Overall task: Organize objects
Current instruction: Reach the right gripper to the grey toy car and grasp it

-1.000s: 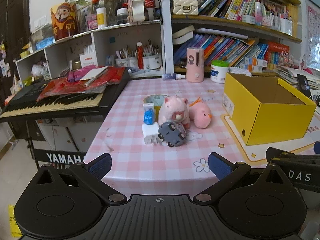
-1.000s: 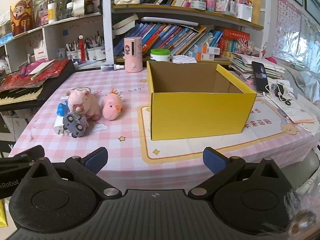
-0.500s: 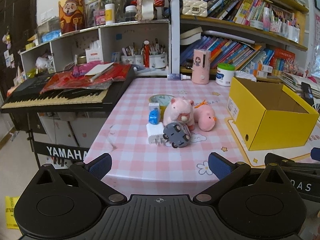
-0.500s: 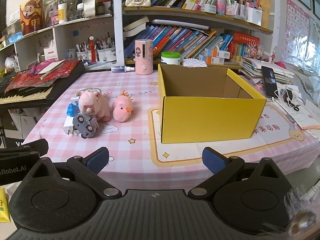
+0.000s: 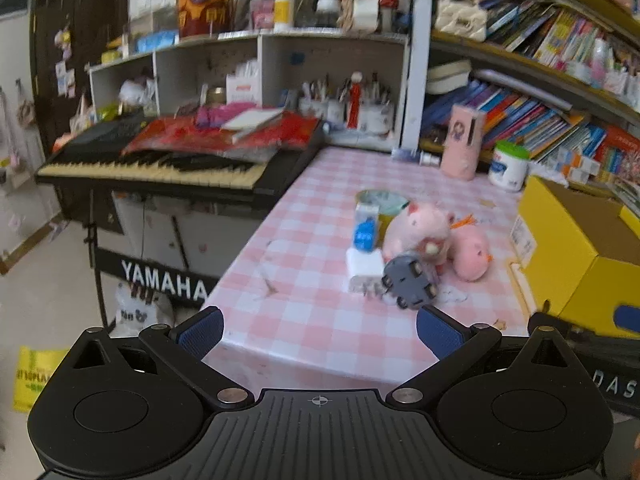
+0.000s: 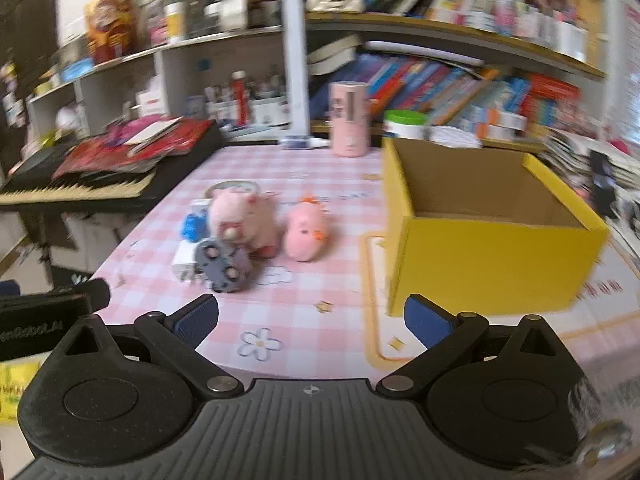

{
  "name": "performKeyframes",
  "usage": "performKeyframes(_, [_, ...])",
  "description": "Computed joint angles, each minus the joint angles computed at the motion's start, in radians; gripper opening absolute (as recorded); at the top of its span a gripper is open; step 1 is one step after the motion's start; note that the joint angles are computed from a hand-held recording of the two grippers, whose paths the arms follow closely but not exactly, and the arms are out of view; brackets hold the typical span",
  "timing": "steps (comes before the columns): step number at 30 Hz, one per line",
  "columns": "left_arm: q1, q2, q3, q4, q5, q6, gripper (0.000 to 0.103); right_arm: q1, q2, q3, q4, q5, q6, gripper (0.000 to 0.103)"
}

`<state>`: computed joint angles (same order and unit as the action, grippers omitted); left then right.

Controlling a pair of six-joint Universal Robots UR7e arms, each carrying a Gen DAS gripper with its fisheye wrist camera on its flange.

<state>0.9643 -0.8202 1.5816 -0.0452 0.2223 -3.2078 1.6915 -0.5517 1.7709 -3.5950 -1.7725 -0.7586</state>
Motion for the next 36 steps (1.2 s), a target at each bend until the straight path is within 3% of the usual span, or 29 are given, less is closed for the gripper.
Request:
performKeyframes(2, [0.013,0.029,-0.045,0.104,0.002,-0.083,0.103,0.004,0.010,-0.026,0.032,0.015,-0.031,0.090])
performKeyframes(8, [0.036,0.011,-0.046,0.062,0.002,-0.108,0.103,0.007,0.038,-0.125,0.195,0.020,-0.032,0.070])
performKeyframes(12, [0.057,0.041,-0.099,0.165,-0.002,-0.217,0.103,0.015,0.074,-0.205,0.293,0.012,-0.044,0.069])
performKeyframes(20, [0.079,0.044,-0.136,0.176,-0.048,-0.218,0.103,0.024,0.173,-0.406,0.523,0.036,-0.049,0.069])
performKeyframes(25, [0.091,0.088,-0.203,0.385,-0.075,-0.430,0.103,0.034,0.268,-0.543,0.628,-0.003,-0.078,0.070])
performKeyframes(28, [0.095,0.103,-0.223,0.446,-0.084,-0.483,0.103,0.036,0.303,-0.596,0.658,-0.002,-0.103,0.070])
performKeyframes(31, [0.098,0.117,-0.246,0.470,-0.090,-0.492,0.103,0.033,0.325,-0.635,0.689,0.012,-0.111,0.068])
performKeyframes(32, [0.100,0.120,-0.254,0.465,-0.087,-0.481,0.103,0.031,0.329,-0.646,0.705,0.018,-0.114,0.060])
performKeyframes(36, [0.112,0.104,-0.262,0.323,-0.049,-0.313,0.103,0.022,0.313,-0.661,0.768,0.041,-0.126,0.049])
